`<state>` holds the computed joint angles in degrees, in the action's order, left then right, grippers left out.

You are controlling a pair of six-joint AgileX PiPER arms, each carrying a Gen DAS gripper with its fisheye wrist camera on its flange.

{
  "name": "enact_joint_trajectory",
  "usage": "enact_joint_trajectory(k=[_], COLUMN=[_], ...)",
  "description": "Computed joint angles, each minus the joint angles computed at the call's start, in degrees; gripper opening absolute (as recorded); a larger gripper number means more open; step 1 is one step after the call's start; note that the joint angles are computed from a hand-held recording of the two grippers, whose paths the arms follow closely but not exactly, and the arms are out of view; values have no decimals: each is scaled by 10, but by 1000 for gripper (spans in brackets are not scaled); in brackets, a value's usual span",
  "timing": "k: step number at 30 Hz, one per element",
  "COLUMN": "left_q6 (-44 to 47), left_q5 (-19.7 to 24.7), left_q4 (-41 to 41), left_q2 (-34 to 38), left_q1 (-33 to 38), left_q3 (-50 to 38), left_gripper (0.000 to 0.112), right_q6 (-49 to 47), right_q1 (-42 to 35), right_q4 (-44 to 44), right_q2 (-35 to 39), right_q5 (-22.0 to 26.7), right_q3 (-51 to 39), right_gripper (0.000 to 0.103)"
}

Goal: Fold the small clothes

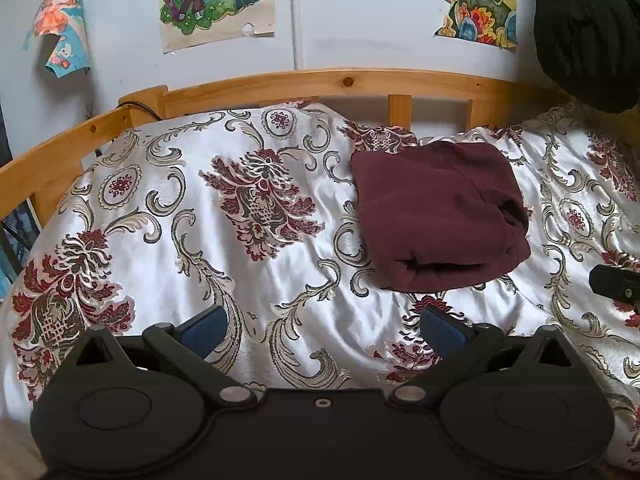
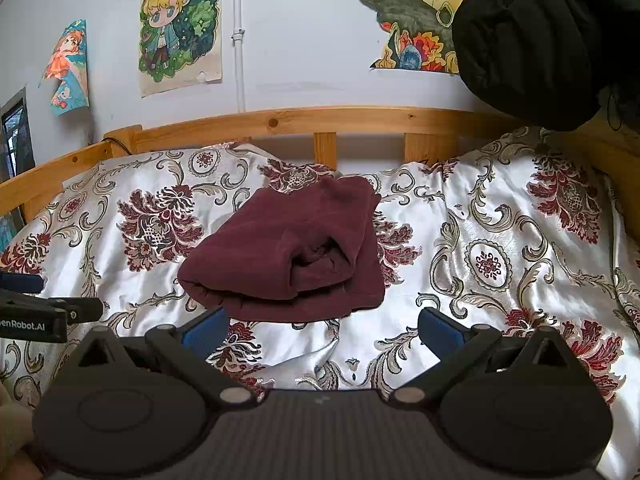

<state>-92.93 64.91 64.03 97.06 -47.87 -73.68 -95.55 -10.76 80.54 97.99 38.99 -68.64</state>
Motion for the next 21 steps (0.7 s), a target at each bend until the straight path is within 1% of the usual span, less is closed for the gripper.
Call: enact_joint_trajectory(k=[6, 13, 21], left_q6=[-9, -6, -3], left_q5=[-10, -4, -8], left_q4=[5, 4, -4], left_q2=[-6, -2, -3], left_q1=[-1, -3, 1], left_q3=[8, 3, 3], left_gripper=[102, 102, 102], right_q6=[0, 0, 1], right_q1=[0, 0, -1], right_q4=[-1, 0, -2], right_q2=[1, 0, 0], right_q5=[1, 0, 0], right_q3=[-1, 0, 1], right_gripper=[103, 103, 103])
